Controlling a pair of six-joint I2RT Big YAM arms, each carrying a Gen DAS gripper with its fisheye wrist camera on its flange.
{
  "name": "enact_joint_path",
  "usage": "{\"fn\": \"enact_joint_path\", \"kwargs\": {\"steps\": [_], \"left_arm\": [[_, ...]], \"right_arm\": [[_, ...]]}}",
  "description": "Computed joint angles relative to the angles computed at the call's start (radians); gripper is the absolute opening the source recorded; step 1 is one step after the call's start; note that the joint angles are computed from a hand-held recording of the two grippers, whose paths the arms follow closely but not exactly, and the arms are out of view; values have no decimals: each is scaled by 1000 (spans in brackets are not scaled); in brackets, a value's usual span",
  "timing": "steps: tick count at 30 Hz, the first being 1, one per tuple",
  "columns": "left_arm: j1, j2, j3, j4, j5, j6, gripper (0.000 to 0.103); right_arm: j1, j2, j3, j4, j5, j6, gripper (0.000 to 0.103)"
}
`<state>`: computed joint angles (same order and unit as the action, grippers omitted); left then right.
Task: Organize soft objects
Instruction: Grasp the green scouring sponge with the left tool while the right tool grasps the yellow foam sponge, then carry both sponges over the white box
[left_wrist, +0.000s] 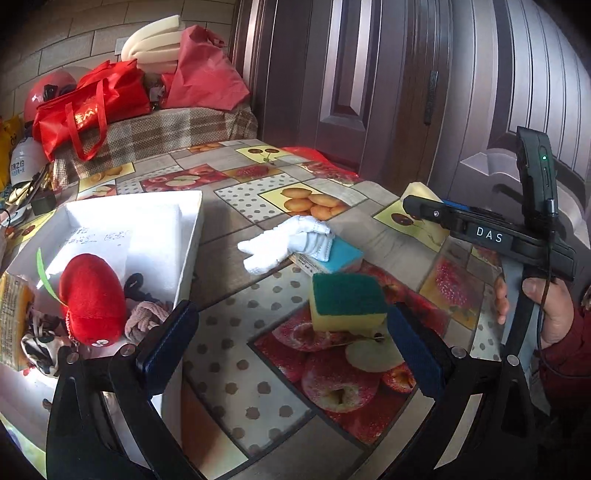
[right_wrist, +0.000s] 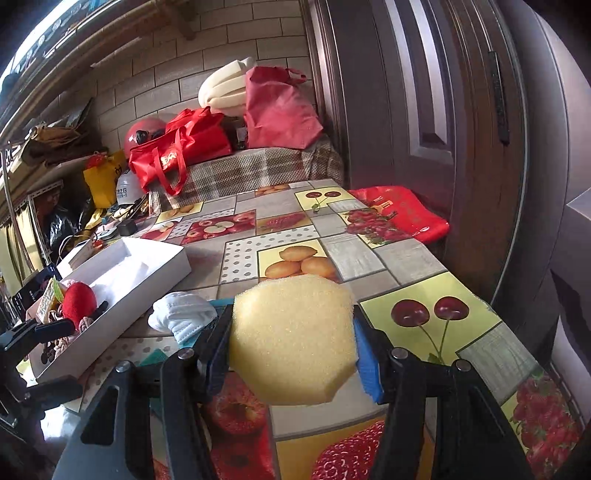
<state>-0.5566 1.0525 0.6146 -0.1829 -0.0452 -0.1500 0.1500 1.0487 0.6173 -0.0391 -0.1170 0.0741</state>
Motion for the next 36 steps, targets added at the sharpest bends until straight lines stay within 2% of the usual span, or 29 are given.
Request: {"fn": "enact_joint_path", "kwargs": {"steps": [3,4,7,9,13,17,20,25,32,36], "left_arm": [[-29,141,115,-107,-7,-48,103],[-45,164,135,-117,-44,-49,103],[-60,206,165,-122,-15,-39,102],[-78,217,176,-126,-32,-23,102],[-97,208,169,-90,-68,-5,102],[-92,254,213,-141,-62,-27,101],[-94,287,241,-182,-65,-26,59],[-82,213,168,-73,-43,-40,59],[-79,60,24,172,-52,-41,59],[-110,14,-16,246,-146,40,59]], "right_arm": [[12,10,11,-19,-7,-14,58],[20,12,13,-19,-5,-23,58],[28,24,20,-23,-4,-45,58],[27,31,23,-25,-18,-41,58],[13,52,38,-39,-47,-17,58],[-1,61,45,-50,-67,6,59],[-10,61,44,-50,-79,16,59],[-9,58,42,-48,-71,18,58],[16,14,5,18,10,6,58],[42,-18,-22,71,68,-19,58]]}}
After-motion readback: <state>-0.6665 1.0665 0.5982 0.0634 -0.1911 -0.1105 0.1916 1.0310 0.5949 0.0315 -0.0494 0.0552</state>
